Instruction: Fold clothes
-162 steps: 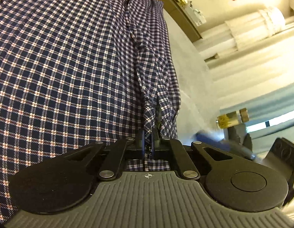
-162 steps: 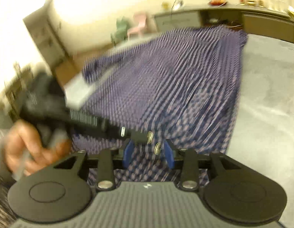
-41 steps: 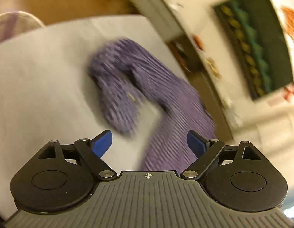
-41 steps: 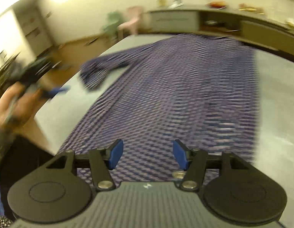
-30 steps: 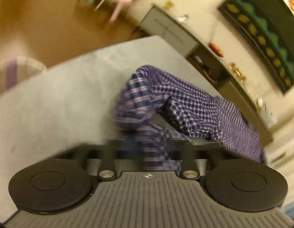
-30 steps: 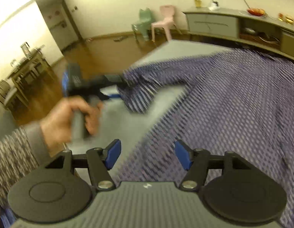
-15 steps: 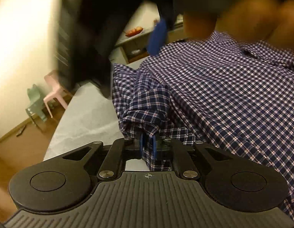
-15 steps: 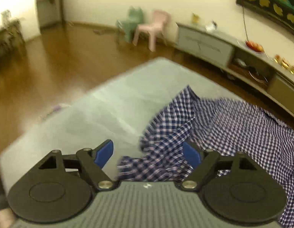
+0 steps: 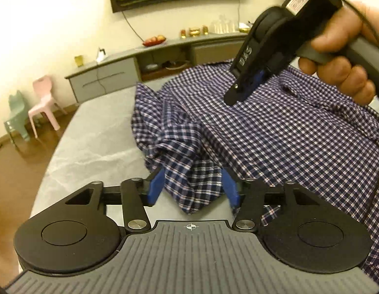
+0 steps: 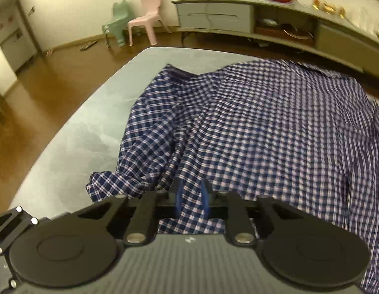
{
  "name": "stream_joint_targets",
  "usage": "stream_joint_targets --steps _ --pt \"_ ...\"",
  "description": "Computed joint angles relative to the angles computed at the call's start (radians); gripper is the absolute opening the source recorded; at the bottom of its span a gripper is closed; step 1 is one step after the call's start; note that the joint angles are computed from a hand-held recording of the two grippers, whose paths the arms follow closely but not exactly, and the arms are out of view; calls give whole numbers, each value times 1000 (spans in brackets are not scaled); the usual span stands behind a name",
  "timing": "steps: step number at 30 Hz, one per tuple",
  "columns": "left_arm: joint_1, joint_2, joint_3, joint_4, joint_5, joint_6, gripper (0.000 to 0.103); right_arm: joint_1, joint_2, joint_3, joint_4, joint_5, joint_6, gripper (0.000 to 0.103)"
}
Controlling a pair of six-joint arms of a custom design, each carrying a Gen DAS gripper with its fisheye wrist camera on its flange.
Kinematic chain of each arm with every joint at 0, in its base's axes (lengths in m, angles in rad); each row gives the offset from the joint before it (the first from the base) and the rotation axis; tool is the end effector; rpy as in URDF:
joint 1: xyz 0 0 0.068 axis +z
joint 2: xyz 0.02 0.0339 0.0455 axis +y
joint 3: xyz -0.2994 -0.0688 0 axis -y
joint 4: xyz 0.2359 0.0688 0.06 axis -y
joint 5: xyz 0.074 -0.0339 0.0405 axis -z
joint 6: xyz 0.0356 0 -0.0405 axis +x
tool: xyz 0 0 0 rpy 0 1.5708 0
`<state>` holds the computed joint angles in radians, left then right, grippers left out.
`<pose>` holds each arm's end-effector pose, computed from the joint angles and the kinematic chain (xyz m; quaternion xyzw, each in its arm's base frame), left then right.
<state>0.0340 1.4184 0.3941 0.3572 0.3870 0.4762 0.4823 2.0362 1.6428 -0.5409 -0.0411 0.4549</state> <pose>0.2328 -0.0055 0.1729 0.2755 0.8429 -0.0593 0.4583 0.4072 0.2148 0.2579 -0.0194 0.9494 0.1587 0.2703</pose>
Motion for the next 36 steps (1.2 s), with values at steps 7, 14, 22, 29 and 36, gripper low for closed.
stream_joint_targets --steps 7,14,22,29,36 --pt "141 50 90 -83 -22 -91 46 57 163 182 -48 -126 -2 78" --pt "340 122 215 -230 245 -282 42 20 -24 -158 345 -238 79 18" --pt "238 178 307 -399 407 -325 43 -240 -339 -675 442 -35 195 62" --pt "137 166 253 -358 318 -306 45 -169 -400 -760 513 -54 180 75" --pt "90 170 199 -309 263 -303 45 86 -470 -807 552 396 166 77"
